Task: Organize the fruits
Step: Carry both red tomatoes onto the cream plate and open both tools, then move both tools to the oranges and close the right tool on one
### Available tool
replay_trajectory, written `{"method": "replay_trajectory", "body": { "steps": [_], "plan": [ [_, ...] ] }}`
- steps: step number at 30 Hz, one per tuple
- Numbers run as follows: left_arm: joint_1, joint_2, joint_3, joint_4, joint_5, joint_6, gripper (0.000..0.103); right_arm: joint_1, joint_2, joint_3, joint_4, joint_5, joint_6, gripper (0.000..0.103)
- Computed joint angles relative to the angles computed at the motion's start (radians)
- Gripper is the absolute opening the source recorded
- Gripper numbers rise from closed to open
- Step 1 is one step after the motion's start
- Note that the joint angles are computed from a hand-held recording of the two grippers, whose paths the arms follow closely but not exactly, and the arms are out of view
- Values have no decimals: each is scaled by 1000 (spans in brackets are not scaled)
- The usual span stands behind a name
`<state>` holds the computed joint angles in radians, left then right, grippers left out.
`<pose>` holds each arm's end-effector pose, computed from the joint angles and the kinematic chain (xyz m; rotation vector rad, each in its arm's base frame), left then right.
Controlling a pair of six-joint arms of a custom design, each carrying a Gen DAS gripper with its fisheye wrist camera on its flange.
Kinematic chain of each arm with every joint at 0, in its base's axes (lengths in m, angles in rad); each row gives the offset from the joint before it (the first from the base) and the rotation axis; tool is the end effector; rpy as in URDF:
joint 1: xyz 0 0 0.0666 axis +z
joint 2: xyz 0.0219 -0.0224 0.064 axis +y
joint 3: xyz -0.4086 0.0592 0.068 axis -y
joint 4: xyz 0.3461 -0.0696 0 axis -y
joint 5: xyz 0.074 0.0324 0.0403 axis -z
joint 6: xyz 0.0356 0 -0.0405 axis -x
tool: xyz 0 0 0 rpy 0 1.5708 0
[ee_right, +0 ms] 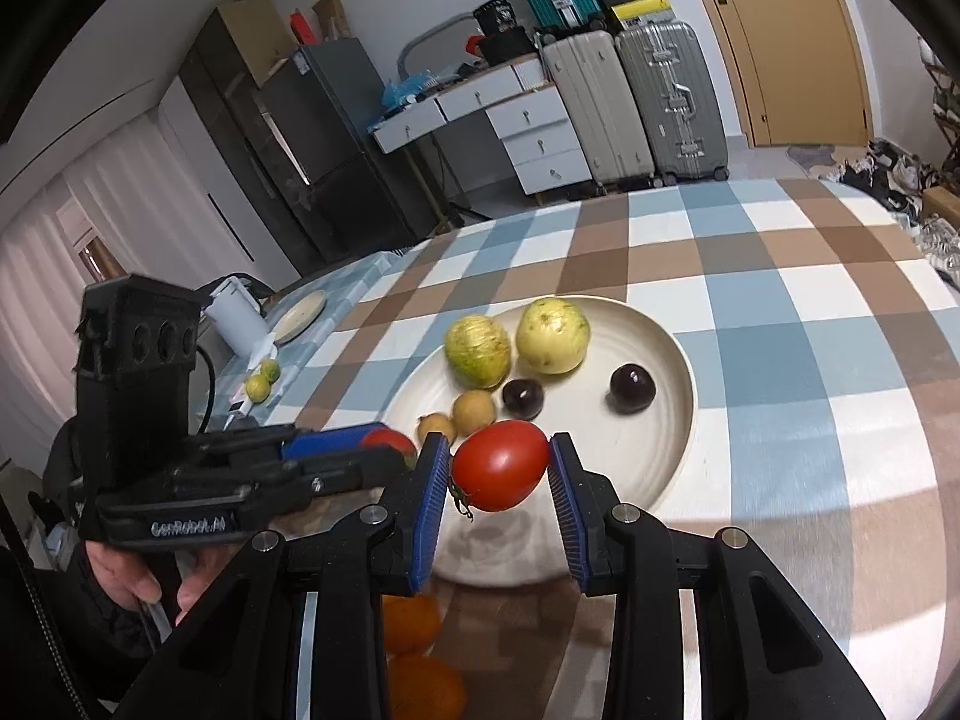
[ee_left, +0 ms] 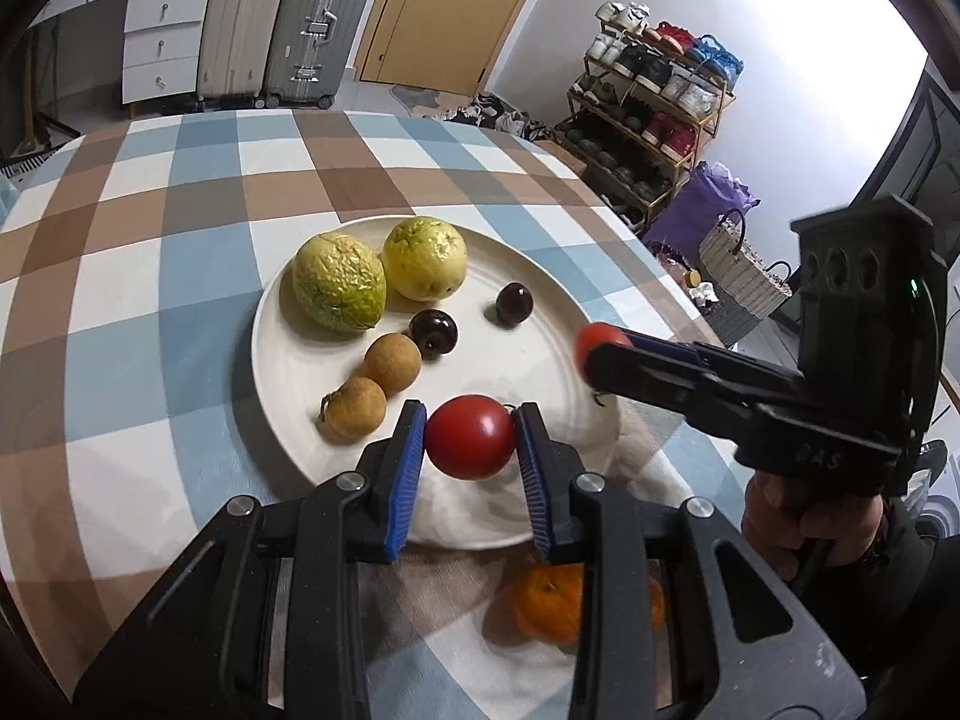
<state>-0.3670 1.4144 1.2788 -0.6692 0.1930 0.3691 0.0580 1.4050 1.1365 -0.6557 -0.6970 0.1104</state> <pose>0.4116 -0.1660 0.4194 0.0923 2.4328 -0.5724 0.4141 0.0465 0.3720 -0.4842 2.3250 0.8355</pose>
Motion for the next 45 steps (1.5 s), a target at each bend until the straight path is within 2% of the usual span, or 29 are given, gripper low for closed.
{"method": "replay_trajectory", "body": {
  "steps": [9,18,21,23,27,29,31,33,34,38,45],
  "plan": [
    [2,48,13,-2,-38,-42,28,41,98,67,-26,0,-22,34],
    [12,55,8,12,-26,-37,28,80,136,95,-39,25,-41,35],
    [15,55,10,13,-29,-33,28,84,142,98,-40,33,-52,38],
    [12,49,14,3,-39,-30,31,81,141,96,-35,29,-62,46],
    [0,20,5,5,-57,-18,48,58,110,77,5,0,-91,54],
    [-9,6,3,0,-73,-13,51,42,82,62,26,-13,-102,68],
    [-20,-11,1,-5,-90,-8,54,28,56,43,47,-20,-115,74],
    [-34,-29,-1,-14,-111,-1,59,14,28,29,48,-33,-116,75],
    [-42,-41,-4,-18,-123,3,64,7,11,20,45,-35,-113,80],
    [-83,-86,-12,-35,-178,20,71,-22,-62,-28,60,-30,-118,99],
    [-173,-160,-31,-64,-295,53,82,-77,-181,-102,52,-43,-102,102]
  ]
}}
